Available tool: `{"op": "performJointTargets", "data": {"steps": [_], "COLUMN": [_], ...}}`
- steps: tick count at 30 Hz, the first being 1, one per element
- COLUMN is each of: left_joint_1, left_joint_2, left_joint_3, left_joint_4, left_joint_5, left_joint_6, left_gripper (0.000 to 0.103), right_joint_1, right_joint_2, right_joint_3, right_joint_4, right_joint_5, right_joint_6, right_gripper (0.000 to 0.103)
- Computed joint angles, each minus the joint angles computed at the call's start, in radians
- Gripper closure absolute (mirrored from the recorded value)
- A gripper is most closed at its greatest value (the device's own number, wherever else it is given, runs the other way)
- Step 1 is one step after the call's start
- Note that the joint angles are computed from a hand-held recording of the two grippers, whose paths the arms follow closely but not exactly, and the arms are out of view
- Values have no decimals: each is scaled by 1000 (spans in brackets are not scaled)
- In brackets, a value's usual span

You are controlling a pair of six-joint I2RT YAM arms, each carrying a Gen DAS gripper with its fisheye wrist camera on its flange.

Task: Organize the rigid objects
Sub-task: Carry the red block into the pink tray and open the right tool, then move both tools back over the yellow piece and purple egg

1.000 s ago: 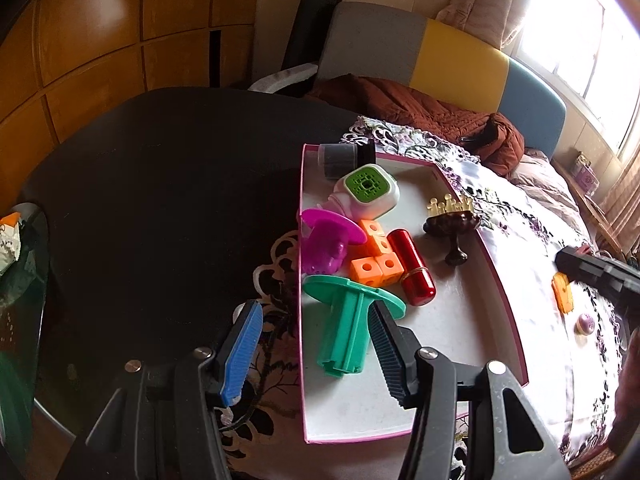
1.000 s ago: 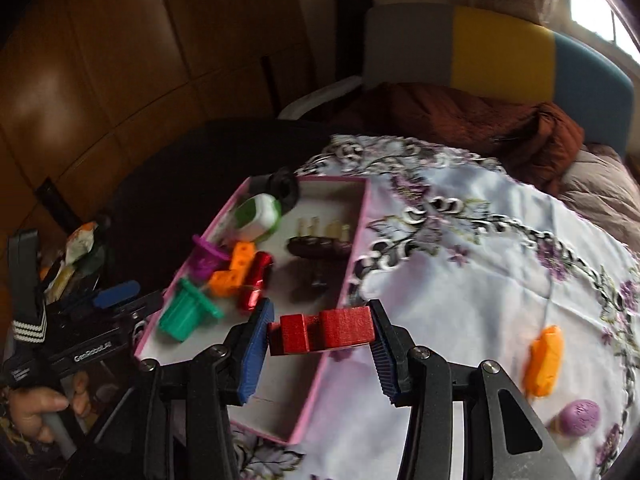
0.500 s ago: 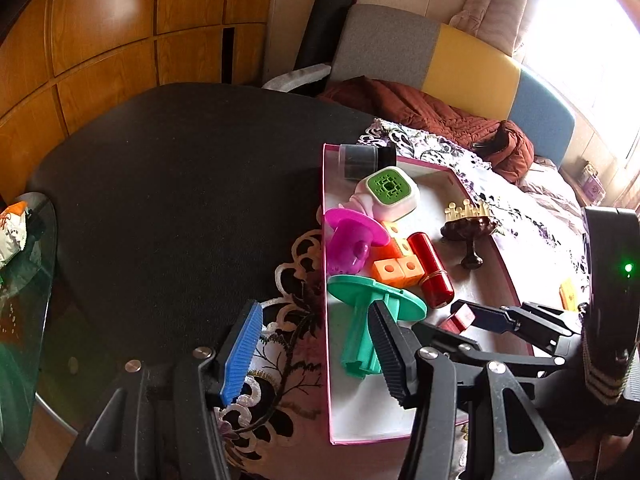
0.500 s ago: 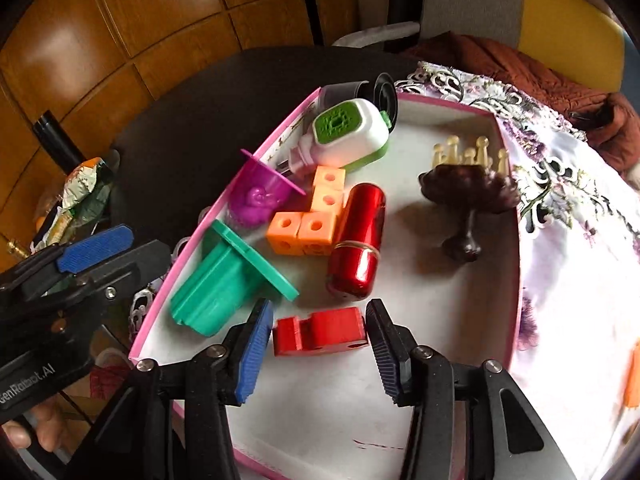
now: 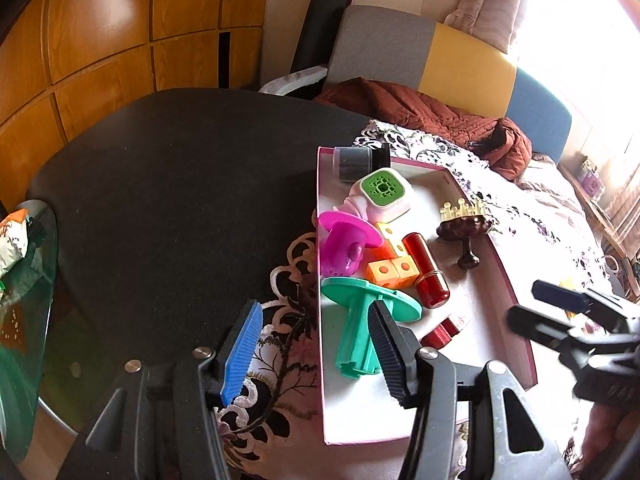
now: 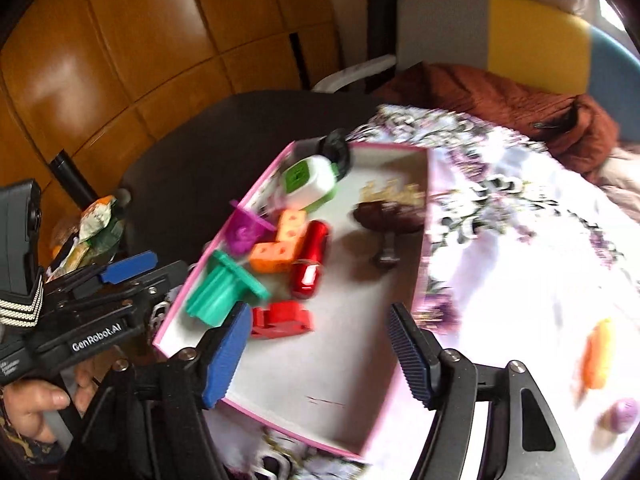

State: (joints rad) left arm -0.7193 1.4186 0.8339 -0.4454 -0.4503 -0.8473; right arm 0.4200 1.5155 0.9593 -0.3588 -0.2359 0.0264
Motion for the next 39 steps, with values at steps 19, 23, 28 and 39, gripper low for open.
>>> {"op": "performJointTargets", "data": {"steps": [19,23,28,39], "left_joint_1": [-74,-95,-115,-150], "left_joint_2": [31,47,71,131], "left_joint_3": [88,116,151,236], "left_joint_4": [-62,-81,-98,-121], "left_joint_5": [-74,-97,-109,-109], "left_joint_6": [30,34,37,69], "left_gripper": [47,47,47,47], "right_joint_1": [-587,-735,-835,-831], "right_joint_2": [-15,49,156,179], "right_joint_3": [36,-1,79,100], "right_joint_4": [-66,34,-24,-60], "right_joint_5": [85,98,78,98], "right_joint_6": [-218,-179,-66,-44], "right_gripper": [5,5,5,3]}}
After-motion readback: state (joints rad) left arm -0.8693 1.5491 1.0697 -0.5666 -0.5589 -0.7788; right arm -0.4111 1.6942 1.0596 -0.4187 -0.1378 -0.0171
